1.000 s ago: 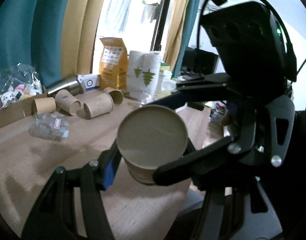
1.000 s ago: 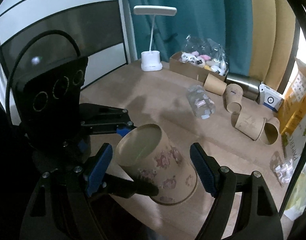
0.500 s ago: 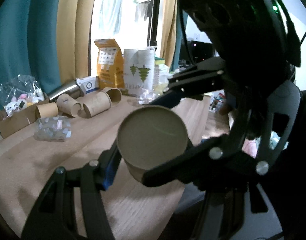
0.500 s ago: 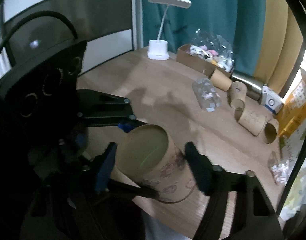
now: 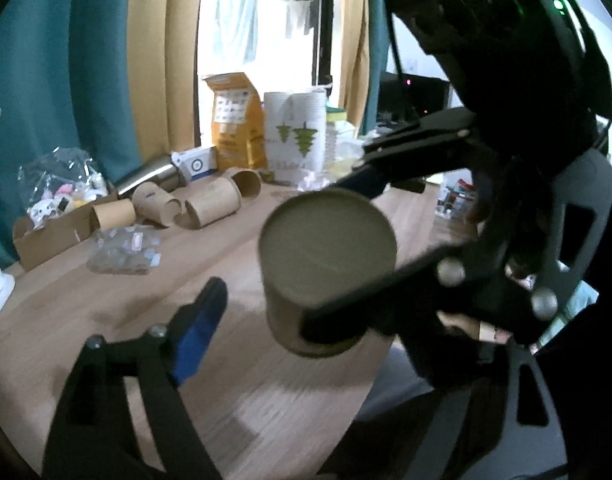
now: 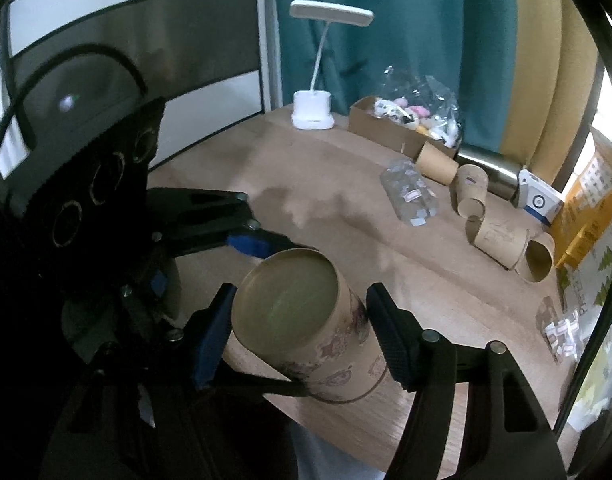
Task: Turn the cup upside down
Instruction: 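Lift the brown cup with the right tool and rotate it upside down, then lower the inverted cup onto the table with the right tool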
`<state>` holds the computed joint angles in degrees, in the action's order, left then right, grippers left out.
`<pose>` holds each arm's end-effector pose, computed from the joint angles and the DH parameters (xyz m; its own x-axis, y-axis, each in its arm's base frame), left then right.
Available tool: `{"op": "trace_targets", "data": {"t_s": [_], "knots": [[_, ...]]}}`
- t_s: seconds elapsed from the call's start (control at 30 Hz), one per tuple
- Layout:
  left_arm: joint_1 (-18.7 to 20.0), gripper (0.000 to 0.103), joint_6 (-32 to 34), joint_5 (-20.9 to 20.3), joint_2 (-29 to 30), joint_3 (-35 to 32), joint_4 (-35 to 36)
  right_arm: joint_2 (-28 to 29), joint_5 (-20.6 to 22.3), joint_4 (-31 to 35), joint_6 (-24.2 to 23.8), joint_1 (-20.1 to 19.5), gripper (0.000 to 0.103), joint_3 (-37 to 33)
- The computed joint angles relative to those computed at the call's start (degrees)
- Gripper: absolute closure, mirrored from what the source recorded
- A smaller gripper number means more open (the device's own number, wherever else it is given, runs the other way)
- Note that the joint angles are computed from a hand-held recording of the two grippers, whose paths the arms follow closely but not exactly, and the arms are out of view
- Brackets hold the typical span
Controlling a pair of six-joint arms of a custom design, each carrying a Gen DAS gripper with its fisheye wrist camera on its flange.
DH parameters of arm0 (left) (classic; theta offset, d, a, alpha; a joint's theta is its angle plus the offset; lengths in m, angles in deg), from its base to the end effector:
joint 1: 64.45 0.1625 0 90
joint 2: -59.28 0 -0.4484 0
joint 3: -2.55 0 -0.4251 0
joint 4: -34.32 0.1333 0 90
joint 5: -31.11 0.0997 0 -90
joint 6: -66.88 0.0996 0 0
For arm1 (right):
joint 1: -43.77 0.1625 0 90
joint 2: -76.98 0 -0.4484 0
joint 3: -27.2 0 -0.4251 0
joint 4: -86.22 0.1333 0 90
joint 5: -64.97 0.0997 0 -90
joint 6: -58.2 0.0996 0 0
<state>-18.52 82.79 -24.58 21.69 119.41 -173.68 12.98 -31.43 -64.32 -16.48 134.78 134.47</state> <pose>-0.2560 -0.5368 0.0166 -0.6579 0.4625 -0.5944 0.7517 0.4510 -0.4811 0.1333 -0.6284 0.2092 -0.2464 -0.9167 0.3144 -0.9633 0.2673 0.0242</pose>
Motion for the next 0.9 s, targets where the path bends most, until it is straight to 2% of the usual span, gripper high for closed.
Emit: {"op": "trace_targets", "data": {"t_s": [0.17,0.63,0.9], "knots": [[-0.1,0.02,-1.2,2.2,0.4,0.5,-0.8,-0.3,3.8,-2.1,3.1,-1.3,0.037,0.1],[1.7,0.02,-9.8,10.6,0.7,3.1,-9.2,2.2,18.1,-15.1,15.1,-8.2,0.037,1.4],[1.8,0.02,-10.1,17.4,2.4,2.5,-15.9,5.3,18.3,-27.2,16.4,-9.7,0.037,4.0]]}}
